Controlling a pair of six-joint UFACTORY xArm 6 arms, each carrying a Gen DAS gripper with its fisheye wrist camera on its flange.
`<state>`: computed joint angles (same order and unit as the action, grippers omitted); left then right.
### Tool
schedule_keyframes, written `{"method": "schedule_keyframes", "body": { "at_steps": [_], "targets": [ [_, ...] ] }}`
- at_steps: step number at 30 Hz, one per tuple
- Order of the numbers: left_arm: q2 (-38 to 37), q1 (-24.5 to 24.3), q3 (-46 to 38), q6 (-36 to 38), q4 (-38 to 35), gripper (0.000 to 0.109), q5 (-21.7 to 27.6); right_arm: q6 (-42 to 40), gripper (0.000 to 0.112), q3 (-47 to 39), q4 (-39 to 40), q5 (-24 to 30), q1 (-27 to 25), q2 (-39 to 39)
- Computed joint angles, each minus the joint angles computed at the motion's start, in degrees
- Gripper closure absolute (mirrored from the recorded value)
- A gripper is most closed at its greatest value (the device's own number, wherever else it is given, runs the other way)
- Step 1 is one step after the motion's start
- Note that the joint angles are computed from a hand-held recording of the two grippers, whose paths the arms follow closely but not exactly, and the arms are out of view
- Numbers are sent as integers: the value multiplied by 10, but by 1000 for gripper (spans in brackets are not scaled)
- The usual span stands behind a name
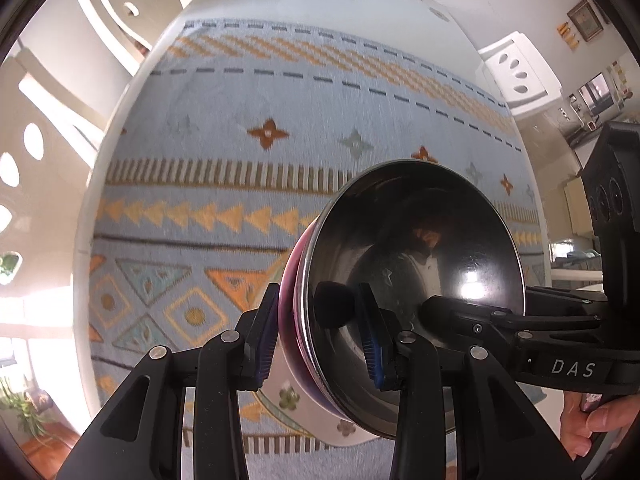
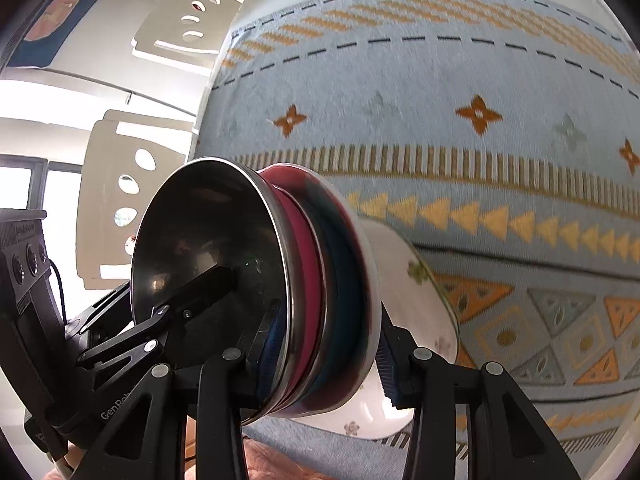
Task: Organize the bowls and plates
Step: 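Lift the bowl stack with both grippers and carry it over the plate stack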
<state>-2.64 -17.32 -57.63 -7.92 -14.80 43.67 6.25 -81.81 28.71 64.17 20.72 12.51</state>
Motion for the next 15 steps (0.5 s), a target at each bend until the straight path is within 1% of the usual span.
{"method": "schedule_keyframes", "body": {
  "at_steps": [8, 15],
  "targets": [
    [-13, -16, 38, 4, 16, 75, -21, -4, 71, 91, 19, -45, 9, -44],
    [-19, -28, 52, 0, 23, 75, -33, 4, 71, 129, 9, -72, 14, -69]
  ]
}}
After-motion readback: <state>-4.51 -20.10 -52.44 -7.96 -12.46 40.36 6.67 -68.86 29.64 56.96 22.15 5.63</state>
